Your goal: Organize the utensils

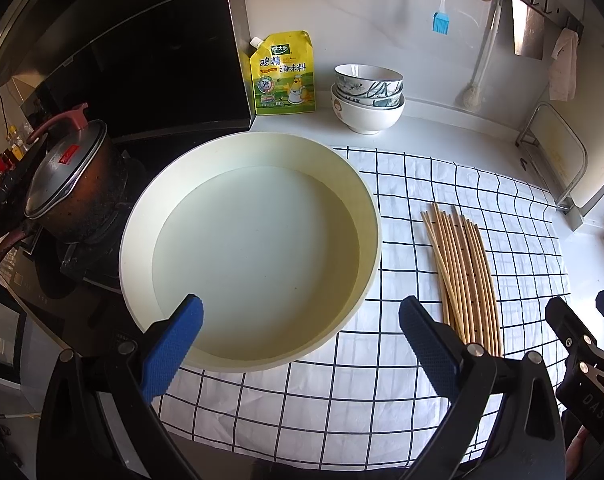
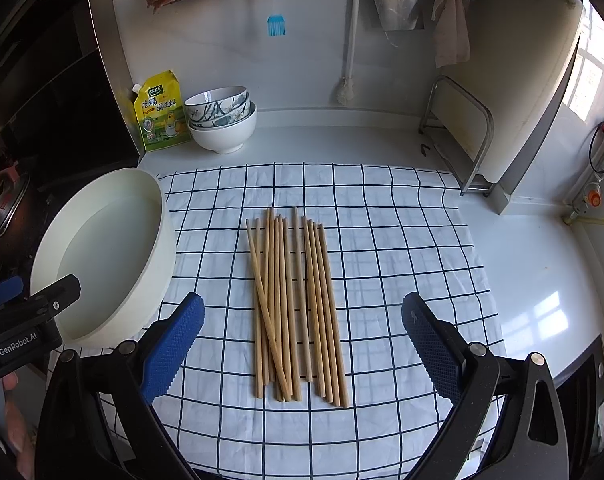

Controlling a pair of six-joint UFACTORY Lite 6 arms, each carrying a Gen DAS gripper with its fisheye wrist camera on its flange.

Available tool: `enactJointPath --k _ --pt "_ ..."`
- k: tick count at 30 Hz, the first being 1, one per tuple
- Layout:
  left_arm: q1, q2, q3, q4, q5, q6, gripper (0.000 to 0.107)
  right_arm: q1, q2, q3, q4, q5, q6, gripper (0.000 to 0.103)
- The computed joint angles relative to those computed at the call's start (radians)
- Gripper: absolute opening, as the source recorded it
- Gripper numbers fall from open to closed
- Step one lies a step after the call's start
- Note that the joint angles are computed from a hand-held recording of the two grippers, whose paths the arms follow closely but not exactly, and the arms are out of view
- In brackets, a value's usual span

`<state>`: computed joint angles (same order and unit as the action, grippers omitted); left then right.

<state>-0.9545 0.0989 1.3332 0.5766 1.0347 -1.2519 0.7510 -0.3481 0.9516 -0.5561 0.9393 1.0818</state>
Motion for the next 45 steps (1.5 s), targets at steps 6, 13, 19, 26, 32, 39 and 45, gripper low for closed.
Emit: enactJointPath --k 6,13,19,26,32,39,45 --pt "-0.005 -0.001 -0.002 0.000 0.000 -0.004 0.097 0.000 0.002 0.000 -0.001 -0.001 0.003 0.094" --pt "-0.007 -0.003 -0.007 0.003 -0.002 -0.011 0.097 0.005 0.005 0.007 -0.003 0.003 0.005 0.094" --pt "-0.004 0.000 -0.008 -0.004 -0.009 -0.008 0.097 0.004 0.004 0.003 -0.002 0.001 0.004 0.094" --pt "-0.024 0.071 0.032 -0.020 -0.056 -0.006 0.097 -0.079 -0.069 -0.075 0.032 -0.035 -0.073 0.094" --pt "-0.059 0.181 0.101 -0.033 -0.150 -0.030 0.097 -0.277 -0.192 -0.219 0.153 -0.129 -0.307 0.094" --pt "-0.087 0.367 0.233 -0.032 -0.202 -0.076 0.097 -0.550 -0.175 -0.345 0.384 -0.312 -0.725 0.094" --pt "-0.096 0.507 0.324 -0.011 -0.181 -0.125 0.097 -0.670 -0.021 -0.387 0.493 -0.485 -0.903 0.094"
